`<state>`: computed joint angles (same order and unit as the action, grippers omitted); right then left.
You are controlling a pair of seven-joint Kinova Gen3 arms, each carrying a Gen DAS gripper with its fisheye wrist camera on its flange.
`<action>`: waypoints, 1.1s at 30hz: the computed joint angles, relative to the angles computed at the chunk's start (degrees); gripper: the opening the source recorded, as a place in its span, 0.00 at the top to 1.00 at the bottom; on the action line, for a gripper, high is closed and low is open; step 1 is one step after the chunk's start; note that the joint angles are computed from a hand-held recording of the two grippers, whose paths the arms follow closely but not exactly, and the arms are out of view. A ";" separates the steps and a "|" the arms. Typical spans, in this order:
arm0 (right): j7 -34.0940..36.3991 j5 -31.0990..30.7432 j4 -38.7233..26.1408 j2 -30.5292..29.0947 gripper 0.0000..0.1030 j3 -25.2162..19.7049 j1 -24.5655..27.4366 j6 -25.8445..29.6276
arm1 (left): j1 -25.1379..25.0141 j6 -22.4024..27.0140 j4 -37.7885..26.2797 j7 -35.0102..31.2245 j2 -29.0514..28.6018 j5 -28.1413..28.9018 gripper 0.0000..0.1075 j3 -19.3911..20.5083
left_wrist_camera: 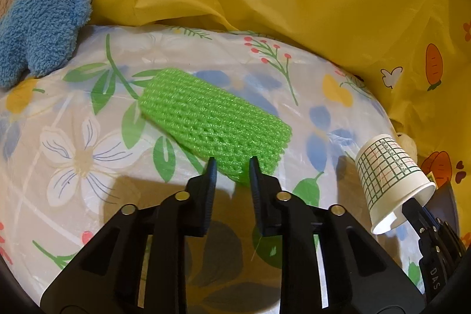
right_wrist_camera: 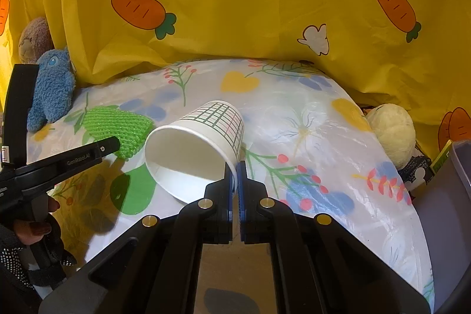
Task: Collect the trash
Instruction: 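Grasp the second grid-print cup with the right gripper while the left gripper grasps the green net, then carry the cup and green net over the grey bin and release both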
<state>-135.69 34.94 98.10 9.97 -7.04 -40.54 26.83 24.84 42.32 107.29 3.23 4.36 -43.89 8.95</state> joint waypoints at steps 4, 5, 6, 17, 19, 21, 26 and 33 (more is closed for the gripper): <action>-0.61 0.30 1.08 -0.96 0.96 0.09 0.40 -0.84 | -0.44 -2.76 1.50 1.89 -0.64 -1.10 0.94 -0.22; -0.72 0.28 1.30 -1.19 0.96 0.01 0.57 -0.99 | -0.33 -2.95 1.79 2.66 -0.84 -1.99 0.95 -0.14; -0.70 0.16 1.58 -1.46 0.96 -0.12 0.79 -1.17 | -0.11 -2.89 2.05 3.58 -1.05 -3.13 0.96 0.06; -4.53 3.26 6.89 -6.98 0.96 -2.03 4.01 -3.92 | 2.63 4.65 2.35 10.27 -5.47 -12.71 0.97 6.49; -5.39 4.05 8.26 -8.64 0.96 -2.95 5.27 -4.41 | 3.52 6.73 1.44 10.74 -5.82 -14.14 0.97 8.10; -6.47 4.89 9.68 -10.53 0.96 -4.09 6.82 -4.82 | 4.66 8.74 0.20 10.60 -5.80 -15.21 0.97 9.58; -8.98 7.56 13.42 -15.80 0.96 -6.99 11.74 -5.66 | 8.78 12.12 -4.07 9.41 -4.27 -18.28 0.97 12.11; -9.98 7.40 18.20 -23.39 0.96 -9.00 20.58 -6.95 | 16.40 12.17 -13.30 4.27 1.26 -22.44 0.97 11.91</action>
<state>-145.67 42.34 116.30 -13.42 -16.05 -19.97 19.88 41.23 54.50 93.99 7.50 5.62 -66.34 20.86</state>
